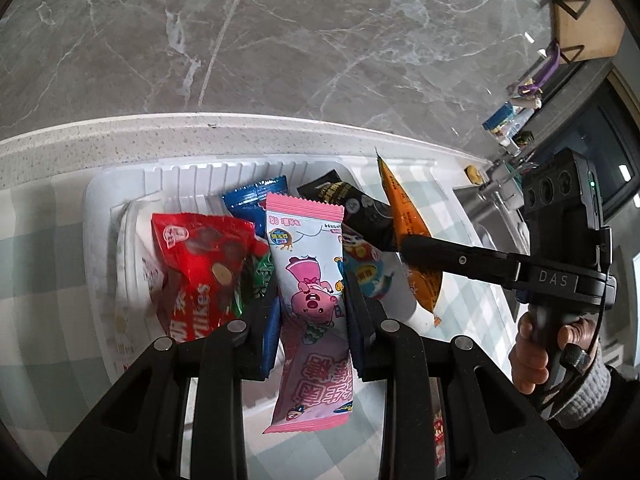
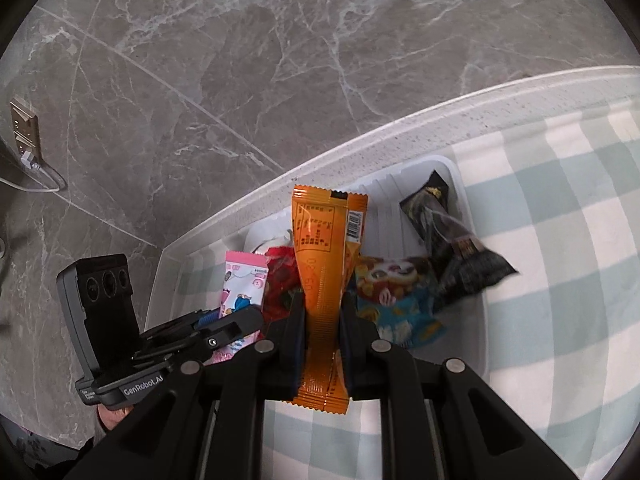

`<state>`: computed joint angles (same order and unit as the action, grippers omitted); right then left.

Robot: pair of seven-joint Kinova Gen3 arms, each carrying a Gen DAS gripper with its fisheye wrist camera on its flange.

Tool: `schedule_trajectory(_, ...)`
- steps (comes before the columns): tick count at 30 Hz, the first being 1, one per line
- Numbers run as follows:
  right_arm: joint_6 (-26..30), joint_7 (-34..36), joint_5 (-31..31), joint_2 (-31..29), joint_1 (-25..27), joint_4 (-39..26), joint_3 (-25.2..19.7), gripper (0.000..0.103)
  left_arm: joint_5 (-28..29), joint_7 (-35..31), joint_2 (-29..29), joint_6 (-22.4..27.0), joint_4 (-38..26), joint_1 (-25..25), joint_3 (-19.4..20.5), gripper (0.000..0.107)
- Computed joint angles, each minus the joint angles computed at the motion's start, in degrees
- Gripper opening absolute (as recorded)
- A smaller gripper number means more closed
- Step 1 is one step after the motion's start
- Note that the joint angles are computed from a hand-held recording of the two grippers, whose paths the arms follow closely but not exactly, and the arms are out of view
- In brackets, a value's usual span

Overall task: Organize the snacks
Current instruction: 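Carry both packets over the white tray and open both tools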

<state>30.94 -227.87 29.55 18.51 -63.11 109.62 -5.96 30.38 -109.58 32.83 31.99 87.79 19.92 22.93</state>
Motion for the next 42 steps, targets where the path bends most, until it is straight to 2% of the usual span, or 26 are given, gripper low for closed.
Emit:
schedule_trajectory(7,-3.8,2.8,-1.3,1.5,1.6,1.3,1.0,0.016,-3.3,4.0,1.1,0.1,-2.7,2.9,-2.9,0.026)
schedule_trajectory(19,-6.6,8.8,-5.6,3.1,1.8,1.7,3.5,0.016,-9.9,10.0,1.8,-1.2,-4.7,6.4,-5.0,0.026)
schedule_trajectory(29,-5.3,14.0,-9.9,4.4,2.7,0.1,3.6,0.018,-14.1,13.9,2.6,-1.4,-6.5,8.7,-6.5,0.026)
schedule_trajectory(42,-1.8,16.9,-11.5,5.3,2.6,-1.7,3.4,0.029,-22.1,20.6,3.2,-1.7,-8.3,14.2,-10.6,0.027)
